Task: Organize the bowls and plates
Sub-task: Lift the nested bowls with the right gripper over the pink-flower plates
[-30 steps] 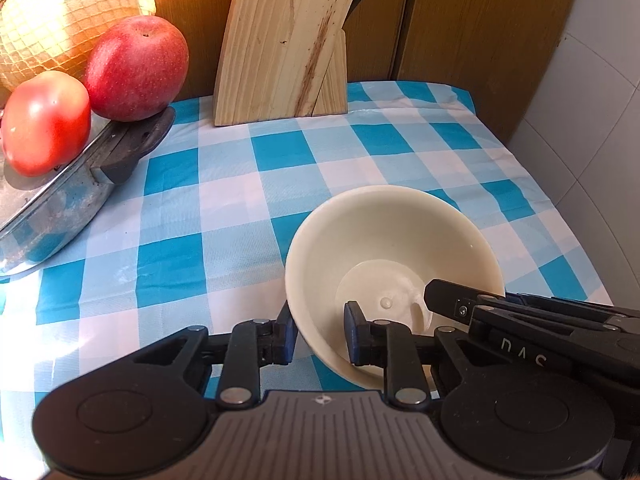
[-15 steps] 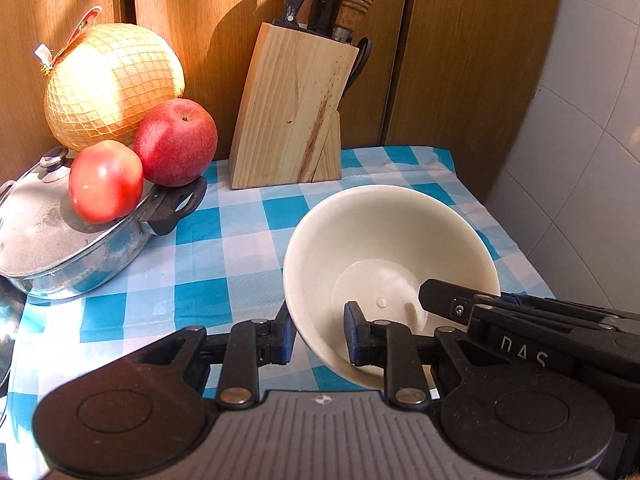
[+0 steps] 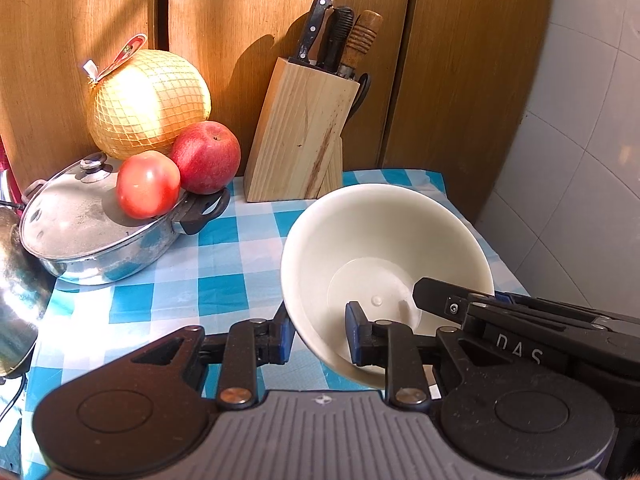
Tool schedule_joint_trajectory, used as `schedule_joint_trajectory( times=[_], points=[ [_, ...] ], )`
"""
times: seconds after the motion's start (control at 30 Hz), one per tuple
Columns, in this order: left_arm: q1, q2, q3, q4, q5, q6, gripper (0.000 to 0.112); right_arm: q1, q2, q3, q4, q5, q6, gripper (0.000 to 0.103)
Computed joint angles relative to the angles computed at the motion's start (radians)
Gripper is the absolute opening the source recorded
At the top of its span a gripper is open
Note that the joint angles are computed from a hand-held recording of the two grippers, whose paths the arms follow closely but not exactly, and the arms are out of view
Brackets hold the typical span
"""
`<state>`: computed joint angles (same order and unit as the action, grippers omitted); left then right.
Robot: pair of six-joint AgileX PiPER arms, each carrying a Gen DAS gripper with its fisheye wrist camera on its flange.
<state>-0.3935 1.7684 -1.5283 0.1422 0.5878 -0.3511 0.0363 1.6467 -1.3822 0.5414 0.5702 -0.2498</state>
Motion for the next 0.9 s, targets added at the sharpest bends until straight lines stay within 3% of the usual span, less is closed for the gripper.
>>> schedule_joint_trajectory(
  times=[0.9],
  points=[
    [-0.039,-0.247,0.320,0.088,-0.079,-0.116,0.020,0.063,-0.233,0.252,0.003,-0.061,-0.004,0.023]
  ],
)
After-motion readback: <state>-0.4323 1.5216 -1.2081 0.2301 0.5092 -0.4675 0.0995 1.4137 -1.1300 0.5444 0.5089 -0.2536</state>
